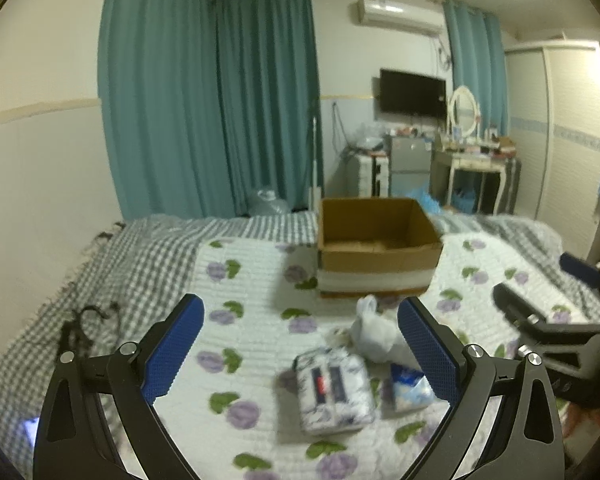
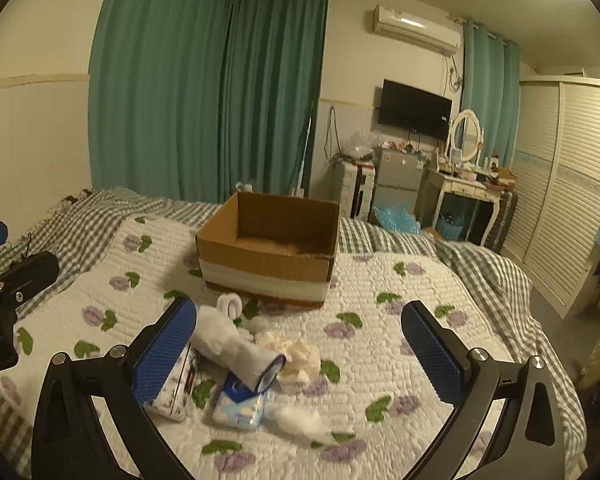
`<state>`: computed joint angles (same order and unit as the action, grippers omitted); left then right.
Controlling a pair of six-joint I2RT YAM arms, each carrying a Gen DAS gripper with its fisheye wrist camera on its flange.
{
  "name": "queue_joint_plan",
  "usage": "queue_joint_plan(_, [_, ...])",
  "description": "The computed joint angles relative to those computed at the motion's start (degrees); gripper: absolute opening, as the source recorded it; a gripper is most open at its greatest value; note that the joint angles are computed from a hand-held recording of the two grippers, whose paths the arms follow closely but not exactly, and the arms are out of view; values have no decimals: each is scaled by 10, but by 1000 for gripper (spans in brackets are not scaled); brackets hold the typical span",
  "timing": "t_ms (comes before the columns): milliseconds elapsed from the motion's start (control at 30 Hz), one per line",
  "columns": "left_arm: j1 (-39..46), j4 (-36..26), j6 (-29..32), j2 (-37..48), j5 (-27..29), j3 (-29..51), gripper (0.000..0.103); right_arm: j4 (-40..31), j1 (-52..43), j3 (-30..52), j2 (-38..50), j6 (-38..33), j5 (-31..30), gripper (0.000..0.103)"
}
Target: Organize soft objects
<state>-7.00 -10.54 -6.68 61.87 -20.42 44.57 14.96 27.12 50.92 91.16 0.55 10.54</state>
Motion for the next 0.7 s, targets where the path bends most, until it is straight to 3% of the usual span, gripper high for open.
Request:
queue_joint_plan(100, [8, -10, -8, 11, 7, -12, 100, -18, -2, -8, -7, 10, -6, 103])
queue_joint_plan(200, [27, -6, -33, 54, 57, -28, 100, -26, 0, -10, 18, 9, 1, 103])
queue_joint_plan(467, [48, 46, -74, 226, 172, -38, 97, -78, -7, 67, 161, 16, -16, 103])
queue_joint_plan(700, [35, 63, -64, 324, 182, 6, 97, -104, -3, 122, 216, 22, -26, 103])
